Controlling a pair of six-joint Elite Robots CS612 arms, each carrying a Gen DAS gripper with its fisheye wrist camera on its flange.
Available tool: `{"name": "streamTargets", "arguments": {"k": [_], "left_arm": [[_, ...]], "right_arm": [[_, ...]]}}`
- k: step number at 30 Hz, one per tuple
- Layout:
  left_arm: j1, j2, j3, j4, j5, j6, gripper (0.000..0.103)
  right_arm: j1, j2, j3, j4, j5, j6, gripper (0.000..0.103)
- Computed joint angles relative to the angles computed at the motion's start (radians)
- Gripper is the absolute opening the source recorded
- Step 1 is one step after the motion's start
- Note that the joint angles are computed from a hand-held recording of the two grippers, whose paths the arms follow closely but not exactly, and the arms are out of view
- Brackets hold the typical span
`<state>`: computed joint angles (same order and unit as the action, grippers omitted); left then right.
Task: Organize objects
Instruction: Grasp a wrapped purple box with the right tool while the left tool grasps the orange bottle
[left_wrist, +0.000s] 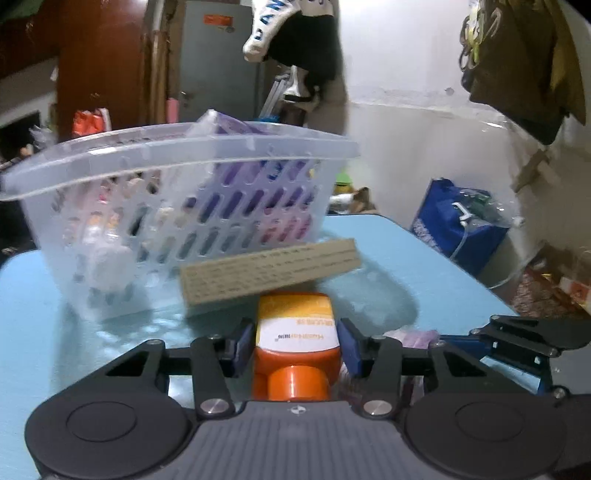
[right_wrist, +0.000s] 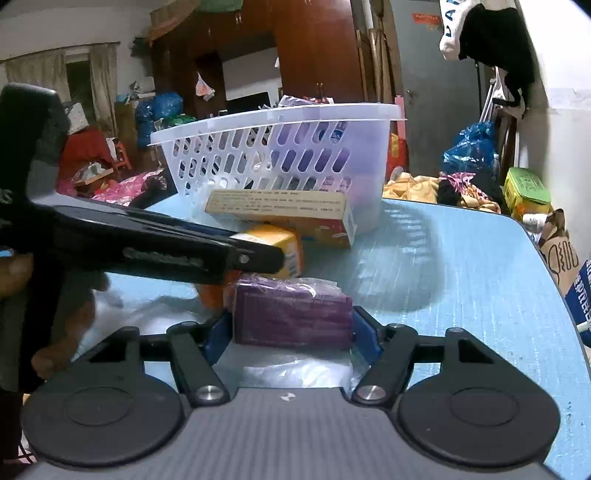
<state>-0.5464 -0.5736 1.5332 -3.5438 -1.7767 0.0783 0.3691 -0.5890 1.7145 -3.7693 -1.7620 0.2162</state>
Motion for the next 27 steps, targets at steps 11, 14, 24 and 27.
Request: {"name": "streamTargets", "arguments": {"k": [11, 14, 24, 27], "left_arm": [[0.049, 0.001, 0.037, -0.132, -0.068, -0.021, 0.052], [0.065, 0.001, 0.043, -0.181, -0.089, -0.061, 0.052], [0.101, -0.008, 0.049, -0.28, -0.127, -0.151, 0.052], [0.106, -0.024, 0.034, -0.291, -0.135, -0.168, 0.052]], "right_arm": [[-0.003, 0.022, -0.004, -0.095, 0.033, -0.014, 0.069], [0.002, 0.028, -0.008, -0.137, 0.022, -0.025, 0.069], [0.004, 0.018, -0.009, -0.204, -0.011, -0.066, 0.069], [-0.003, 0.001, -0.025, -0.204, -0.006, -0.086, 0.069]]}}
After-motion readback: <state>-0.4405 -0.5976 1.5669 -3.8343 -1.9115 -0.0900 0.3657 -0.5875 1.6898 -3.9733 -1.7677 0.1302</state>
